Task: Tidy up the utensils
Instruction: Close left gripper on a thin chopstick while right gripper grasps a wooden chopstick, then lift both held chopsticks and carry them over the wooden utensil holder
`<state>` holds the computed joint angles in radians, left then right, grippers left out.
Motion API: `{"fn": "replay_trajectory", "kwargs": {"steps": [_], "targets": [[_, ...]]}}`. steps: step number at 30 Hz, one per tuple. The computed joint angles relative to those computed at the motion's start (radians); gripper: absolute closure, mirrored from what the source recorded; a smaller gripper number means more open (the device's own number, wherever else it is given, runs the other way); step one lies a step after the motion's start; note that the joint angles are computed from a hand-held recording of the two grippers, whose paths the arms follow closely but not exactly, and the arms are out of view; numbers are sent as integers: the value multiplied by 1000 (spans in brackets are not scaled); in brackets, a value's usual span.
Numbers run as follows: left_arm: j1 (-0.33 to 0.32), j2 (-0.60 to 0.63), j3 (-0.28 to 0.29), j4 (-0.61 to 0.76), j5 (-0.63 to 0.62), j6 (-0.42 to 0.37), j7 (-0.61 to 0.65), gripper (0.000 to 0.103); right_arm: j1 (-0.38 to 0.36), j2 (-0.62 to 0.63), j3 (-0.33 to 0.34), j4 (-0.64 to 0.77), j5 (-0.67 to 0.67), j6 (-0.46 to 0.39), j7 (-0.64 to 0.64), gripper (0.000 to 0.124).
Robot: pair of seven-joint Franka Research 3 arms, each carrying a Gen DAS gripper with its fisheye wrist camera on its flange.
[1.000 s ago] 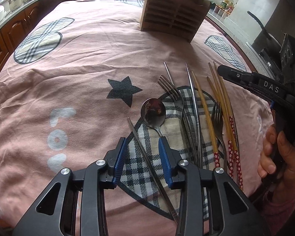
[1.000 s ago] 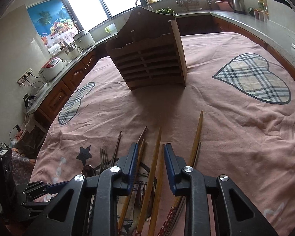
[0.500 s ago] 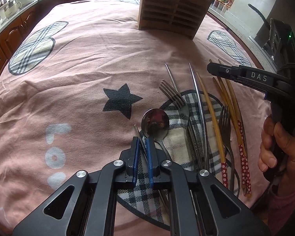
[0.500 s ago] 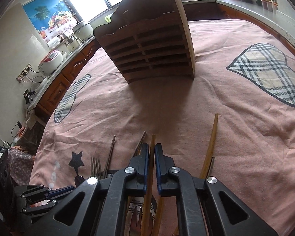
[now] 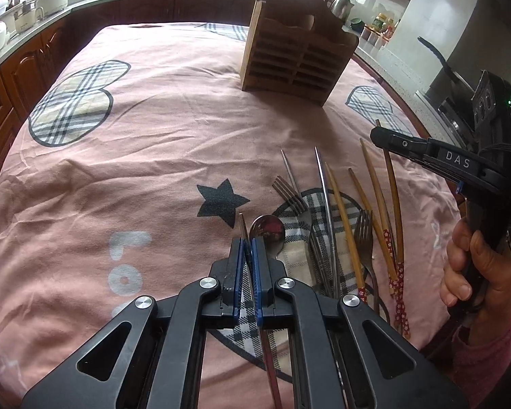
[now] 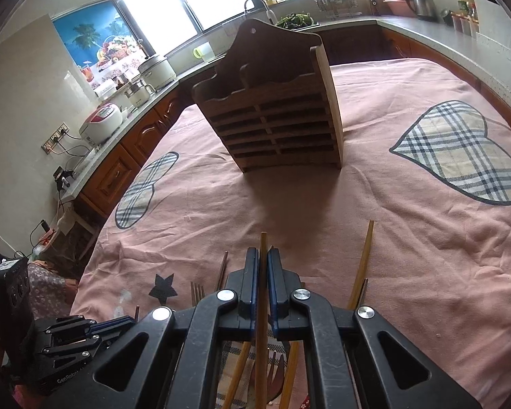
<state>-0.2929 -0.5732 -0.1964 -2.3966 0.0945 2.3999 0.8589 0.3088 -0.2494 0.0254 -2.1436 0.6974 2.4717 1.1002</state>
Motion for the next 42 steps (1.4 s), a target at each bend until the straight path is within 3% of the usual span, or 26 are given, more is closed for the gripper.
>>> {"fn": "replay_trajectory", "kwargs": {"steps": [23,42], "targets": [[36,-157,-20,-10,92,73,-59,100,41,-146,-21,-31,39,70,-24,119],[85,-202,-27,5,161,147,-106,100,65,-169,-38,-1,73,114,-57,119]]}}
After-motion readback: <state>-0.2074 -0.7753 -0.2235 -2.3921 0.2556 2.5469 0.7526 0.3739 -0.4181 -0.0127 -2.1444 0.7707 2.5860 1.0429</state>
